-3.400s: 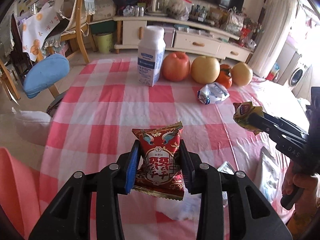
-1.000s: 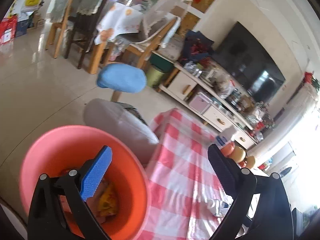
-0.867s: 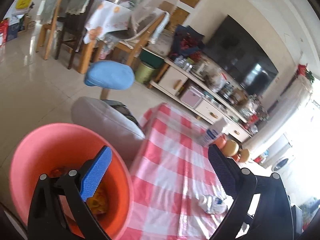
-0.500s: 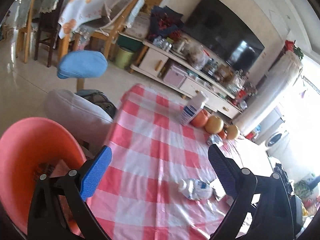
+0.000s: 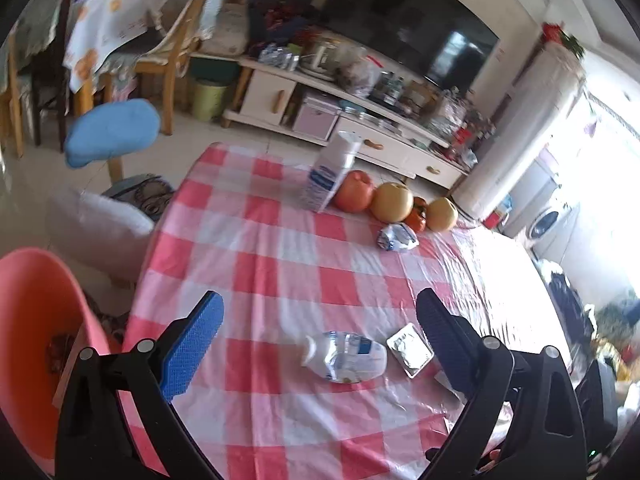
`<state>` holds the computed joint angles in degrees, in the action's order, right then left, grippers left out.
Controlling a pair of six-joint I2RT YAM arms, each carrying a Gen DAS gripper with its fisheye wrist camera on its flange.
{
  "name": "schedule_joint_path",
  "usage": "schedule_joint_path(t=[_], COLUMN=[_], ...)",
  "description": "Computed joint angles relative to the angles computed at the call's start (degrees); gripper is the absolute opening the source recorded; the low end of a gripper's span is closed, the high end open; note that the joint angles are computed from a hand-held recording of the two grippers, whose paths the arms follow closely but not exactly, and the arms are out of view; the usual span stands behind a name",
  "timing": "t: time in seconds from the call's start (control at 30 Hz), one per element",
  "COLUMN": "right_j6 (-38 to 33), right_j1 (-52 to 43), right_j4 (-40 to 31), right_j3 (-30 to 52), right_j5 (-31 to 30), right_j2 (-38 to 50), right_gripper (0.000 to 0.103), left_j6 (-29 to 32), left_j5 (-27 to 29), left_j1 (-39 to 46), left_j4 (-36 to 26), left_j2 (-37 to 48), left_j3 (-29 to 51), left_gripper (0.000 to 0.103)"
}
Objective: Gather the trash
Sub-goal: 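Move both empty tools back over the table, then grasp the foil tray with the left tool while the right tool grasps the white wipes pack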
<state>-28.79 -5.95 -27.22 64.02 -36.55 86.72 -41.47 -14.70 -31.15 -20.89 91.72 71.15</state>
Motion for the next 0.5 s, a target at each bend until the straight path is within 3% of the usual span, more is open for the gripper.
schedule_joint_path(t=[0.3, 0.5], right_j6=[-3.18, -2.20], right_j1=[-7.88, -16.53], right_j4=[-7.56, -11.65], right_j3=[4.94, 9.60], right_j5=[-0.46, -1.09], right_j2=[5.08, 11.42], right_gripper=[0.099, 0.099], left_j6=[2.51, 8.99], left_j5=[-2.09, -0.17], left_j1=[-4.23, -6.69], left_j4=[-5.06, -11.11], left_j2=[9.73, 18.00], left_j3=[12.08, 21.46], left_gripper=[0.096, 0.096])
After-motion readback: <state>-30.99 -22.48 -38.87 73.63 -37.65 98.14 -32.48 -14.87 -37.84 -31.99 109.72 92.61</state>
